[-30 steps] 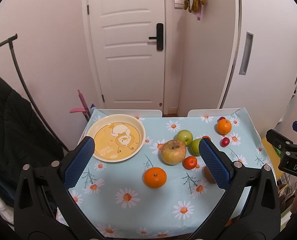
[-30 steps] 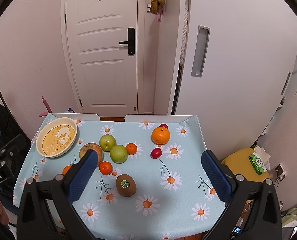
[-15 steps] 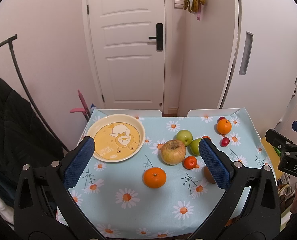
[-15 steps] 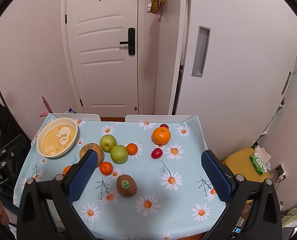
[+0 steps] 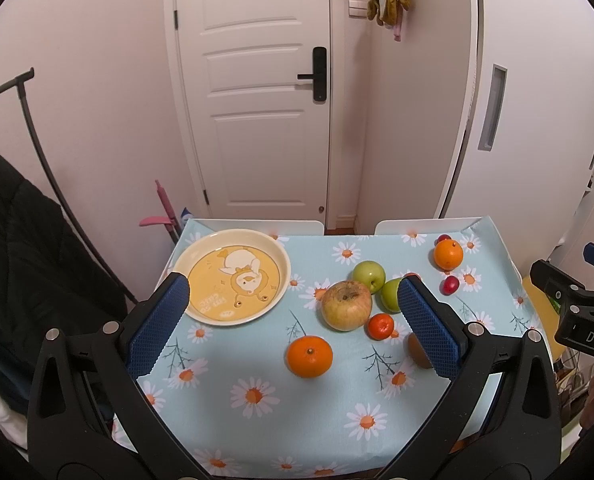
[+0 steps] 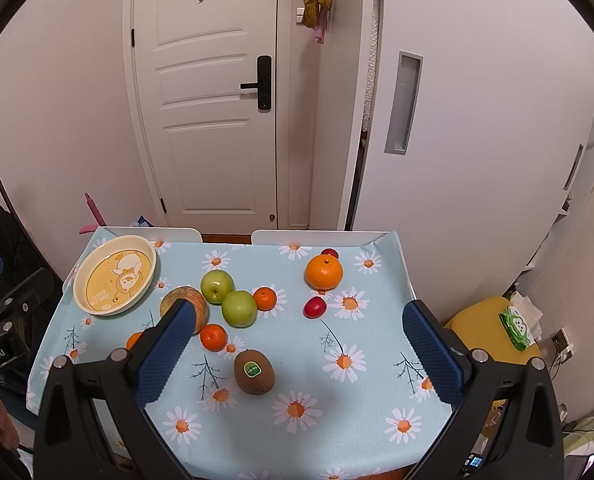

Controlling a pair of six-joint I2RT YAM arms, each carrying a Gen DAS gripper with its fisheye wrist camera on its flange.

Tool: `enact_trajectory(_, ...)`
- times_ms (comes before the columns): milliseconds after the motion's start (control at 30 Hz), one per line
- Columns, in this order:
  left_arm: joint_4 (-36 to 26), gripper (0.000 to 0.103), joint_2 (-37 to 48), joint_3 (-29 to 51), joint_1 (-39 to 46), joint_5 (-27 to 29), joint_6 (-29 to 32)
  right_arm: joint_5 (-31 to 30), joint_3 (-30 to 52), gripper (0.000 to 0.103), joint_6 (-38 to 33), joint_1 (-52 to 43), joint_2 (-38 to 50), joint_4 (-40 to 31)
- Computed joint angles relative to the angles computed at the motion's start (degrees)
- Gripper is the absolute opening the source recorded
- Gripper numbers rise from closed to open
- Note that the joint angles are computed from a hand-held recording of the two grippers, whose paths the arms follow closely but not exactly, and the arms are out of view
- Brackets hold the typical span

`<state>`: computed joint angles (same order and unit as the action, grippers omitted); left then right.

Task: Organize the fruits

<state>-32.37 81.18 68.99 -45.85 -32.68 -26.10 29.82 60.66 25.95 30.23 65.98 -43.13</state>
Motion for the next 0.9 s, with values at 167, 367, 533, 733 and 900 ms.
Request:
enact_trajectory(167, 0.76, 0.103, -0.95, -1.13, 1.15, 0.90, 1.00, 0.19, 0.06, 0.103, 0.11, 0.16, 0.17, 0.01)
enact_trajectory(367, 0.12, 0.103, -0.16, 0.50, 1.56, 1.25, 1.56, 0.68, 0.20, 0.103, 0.51, 0.79, 0.80, 0.20)
enact_trajectory(533, 0.76, 0.103, -1.76, -1.32, 2.31, 2.36, 2.56, 1.15, 0.73, 0.103, 1.18, 1.40, 1.17, -0.40)
enact_trajectory(733, -0.32, 0.103, -1.87, -0.95, 4.13, 5.21, 2.92, 0.61, 1.49, 0.103, 1.34, 0.86, 1.91, -0.74)
enact_trajectory(900, -2.55, 0.103, -0.54, -0.09, 5.58, 6.41, 4.79, 0.66, 1.29, 0.103, 3.36, 1.30, 3.83, -0.95)
